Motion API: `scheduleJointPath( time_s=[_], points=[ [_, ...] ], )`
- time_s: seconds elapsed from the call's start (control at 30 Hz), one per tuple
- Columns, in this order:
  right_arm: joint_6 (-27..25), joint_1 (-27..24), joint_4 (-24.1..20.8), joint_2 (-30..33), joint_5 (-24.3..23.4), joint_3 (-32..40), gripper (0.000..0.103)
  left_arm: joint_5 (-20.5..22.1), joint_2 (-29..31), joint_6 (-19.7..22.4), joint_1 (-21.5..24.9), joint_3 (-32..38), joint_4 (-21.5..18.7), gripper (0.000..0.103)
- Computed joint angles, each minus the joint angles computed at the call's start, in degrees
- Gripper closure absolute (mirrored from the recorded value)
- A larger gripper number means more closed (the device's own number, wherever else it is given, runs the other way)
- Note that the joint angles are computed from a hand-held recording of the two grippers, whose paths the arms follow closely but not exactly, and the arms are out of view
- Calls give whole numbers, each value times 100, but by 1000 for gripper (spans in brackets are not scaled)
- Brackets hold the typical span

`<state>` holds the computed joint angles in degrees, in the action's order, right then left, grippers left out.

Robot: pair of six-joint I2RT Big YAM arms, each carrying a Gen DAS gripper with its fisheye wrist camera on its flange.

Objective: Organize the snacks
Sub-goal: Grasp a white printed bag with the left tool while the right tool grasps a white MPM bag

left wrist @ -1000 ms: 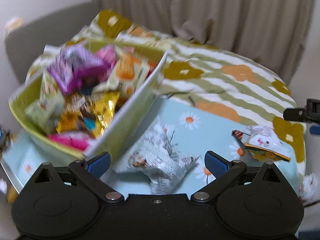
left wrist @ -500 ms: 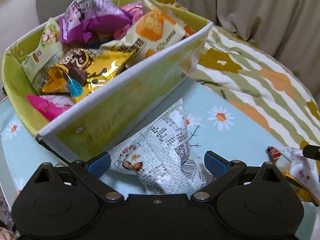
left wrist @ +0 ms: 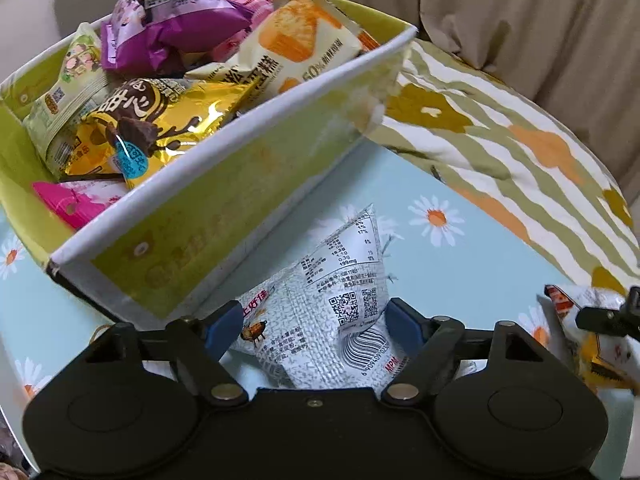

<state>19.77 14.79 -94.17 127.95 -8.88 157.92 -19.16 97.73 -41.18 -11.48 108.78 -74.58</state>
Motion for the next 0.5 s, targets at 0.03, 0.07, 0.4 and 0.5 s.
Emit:
scheduleJointPath(
  time_s=[0.03, 0.07, 0.4, 0.5],
  points=[
    [2, -6, 66, -60, -11, -122, 0, 39, -35, 3, -2, -47, -2, 21],
    [3, -14, 133, -122, -15, -248, 0, 82, -68, -14, 0, -100, 19, 21],
    [-154, 1, 623, -504, -98, -1022, 4, 251, -342, 131, -1, -452, 225, 35],
    [-254, 27, 854, -703, -36, -1370, 9, 202, -405, 356, -5, -448, 242, 51]
  ],
)
